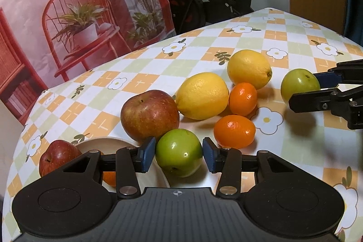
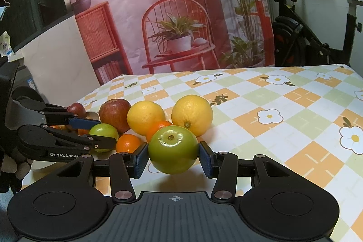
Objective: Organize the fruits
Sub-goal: 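Lift both green apples and carry them toward the cream plate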
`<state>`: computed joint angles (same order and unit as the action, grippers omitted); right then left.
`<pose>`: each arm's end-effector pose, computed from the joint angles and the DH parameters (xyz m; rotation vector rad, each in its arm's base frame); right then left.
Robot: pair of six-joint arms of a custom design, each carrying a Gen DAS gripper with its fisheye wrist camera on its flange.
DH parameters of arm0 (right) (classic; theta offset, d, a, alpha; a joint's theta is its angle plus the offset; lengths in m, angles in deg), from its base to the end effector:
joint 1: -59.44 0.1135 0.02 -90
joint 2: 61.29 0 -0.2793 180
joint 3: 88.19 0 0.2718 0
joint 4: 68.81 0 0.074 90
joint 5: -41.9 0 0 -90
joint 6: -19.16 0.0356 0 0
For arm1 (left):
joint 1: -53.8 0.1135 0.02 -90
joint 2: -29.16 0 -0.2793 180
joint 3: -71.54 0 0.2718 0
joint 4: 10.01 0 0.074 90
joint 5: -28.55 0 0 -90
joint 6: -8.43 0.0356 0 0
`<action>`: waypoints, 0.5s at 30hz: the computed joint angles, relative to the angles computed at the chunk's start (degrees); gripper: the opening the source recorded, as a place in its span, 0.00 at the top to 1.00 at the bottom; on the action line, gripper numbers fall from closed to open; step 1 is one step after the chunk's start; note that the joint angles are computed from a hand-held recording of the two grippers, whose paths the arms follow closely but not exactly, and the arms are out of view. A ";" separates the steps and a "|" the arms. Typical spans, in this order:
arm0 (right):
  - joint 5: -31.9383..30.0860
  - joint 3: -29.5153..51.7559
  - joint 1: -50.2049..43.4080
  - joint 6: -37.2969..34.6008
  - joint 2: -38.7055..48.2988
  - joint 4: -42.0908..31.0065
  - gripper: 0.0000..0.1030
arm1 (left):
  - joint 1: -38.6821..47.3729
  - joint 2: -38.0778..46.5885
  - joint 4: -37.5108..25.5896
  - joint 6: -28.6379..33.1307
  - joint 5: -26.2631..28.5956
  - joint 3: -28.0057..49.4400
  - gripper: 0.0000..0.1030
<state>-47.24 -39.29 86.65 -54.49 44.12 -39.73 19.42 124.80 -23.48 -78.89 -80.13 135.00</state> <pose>0.3039 0.1557 0.1056 -0.1874 2.0723 0.4546 0.2976 -0.1898 0.1697 0.5879 2.2417 0.1084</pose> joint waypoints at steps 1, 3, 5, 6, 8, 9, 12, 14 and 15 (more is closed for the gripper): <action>-0.01 -0.05 -0.03 -0.05 -0.07 -0.03 0.57 | 0.09 -0.17 0.07 -0.41 0.38 -0.15 0.54; -0.04 -0.03 -0.02 -0.02 -0.03 0.02 0.57 | 0.08 -0.47 -0.05 -1.63 0.90 -0.34 0.54; -0.04 -0.03 -0.05 0.03 -0.06 -0.04 0.57 | -0.14 -0.64 0.13 -2.29 1.28 -0.63 0.54; -0.05 0.00 -0.04 0.06 -0.03 -0.07 0.57 | -0.23 -0.84 0.15 -2.56 1.46 -0.82 0.54; 0.04 0.10 0.07 0.14 0.21 0.07 0.57 | -0.36 -1.40 0.10 -3.42 2.25 -1.30 0.54; -0.06 0.07 -0.03 0.04 0.16 0.05 0.57 | -0.46 -1.61 0.16 -3.85 2.55 -1.52 0.54; -0.14 0.03 -0.11 0.06 0.07 -0.01 0.57 | -0.75 -2.52 0.63 -5.14 2.87 -2.50 0.54; -0.11 0.11 -0.08 0.12 0.25 0.11 0.57 | -0.87 -3.17 0.95 -6.13 3.06 -3.04 0.54; -0.10 0.17 -0.05 0.15 0.35 0.14 0.57 | -0.87 -3.56 1.16 -6.55 3.17 -3.36 0.54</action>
<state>-47.34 -39.12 86.60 -54.34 44.47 -39.58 18.55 121.24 -22.33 -85.44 -76.96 131.64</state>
